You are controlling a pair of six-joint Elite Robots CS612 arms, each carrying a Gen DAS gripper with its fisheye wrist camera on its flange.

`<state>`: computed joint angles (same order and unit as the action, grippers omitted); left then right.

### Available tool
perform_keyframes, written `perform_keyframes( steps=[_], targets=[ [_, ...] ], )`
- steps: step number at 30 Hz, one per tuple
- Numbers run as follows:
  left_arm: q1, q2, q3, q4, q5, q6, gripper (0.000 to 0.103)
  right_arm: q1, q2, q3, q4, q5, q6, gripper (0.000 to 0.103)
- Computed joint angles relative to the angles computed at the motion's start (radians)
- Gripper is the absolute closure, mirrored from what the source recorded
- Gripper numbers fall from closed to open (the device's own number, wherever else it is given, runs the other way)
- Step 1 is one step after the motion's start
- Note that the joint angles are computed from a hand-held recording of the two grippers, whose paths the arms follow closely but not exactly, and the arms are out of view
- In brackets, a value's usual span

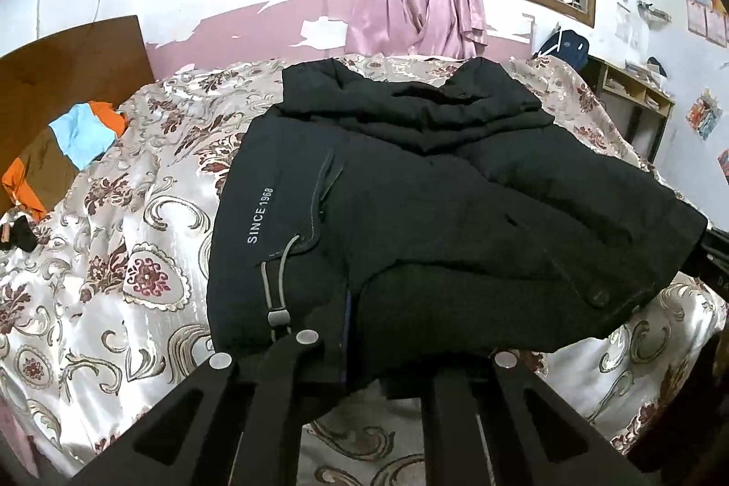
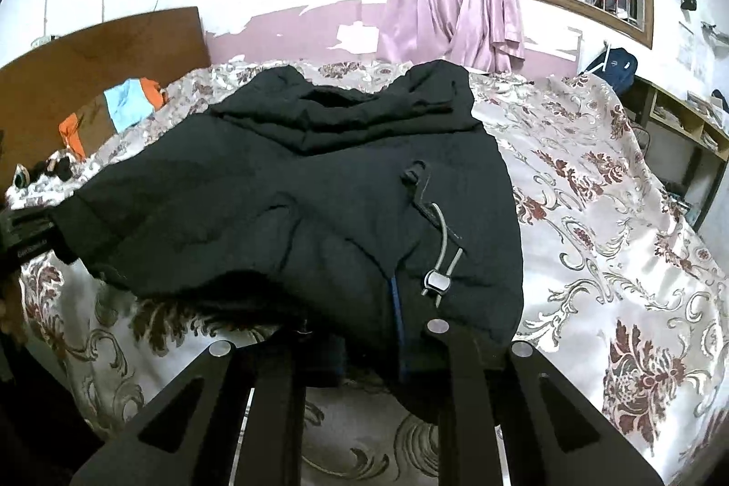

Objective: Fold large clothes

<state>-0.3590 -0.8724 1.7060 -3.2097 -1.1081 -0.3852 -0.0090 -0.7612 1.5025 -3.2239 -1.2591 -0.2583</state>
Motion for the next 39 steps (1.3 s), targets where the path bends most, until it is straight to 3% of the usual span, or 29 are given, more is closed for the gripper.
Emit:
perform_keyframes(
  steps=[11,39],
  targets=[
    [0.017,0.013,-0.007,-0.031,-0.057,-0.075,0.094,0.006,-0.023,-0.005,0.087,-0.013,-0.052,0.089],
    [0.024,0.047,-0.055,-0.056,-0.064,-0.078,0.095,0.018,-0.023,-0.037,0.146,-0.036,-0.048,0.09]
  ],
)
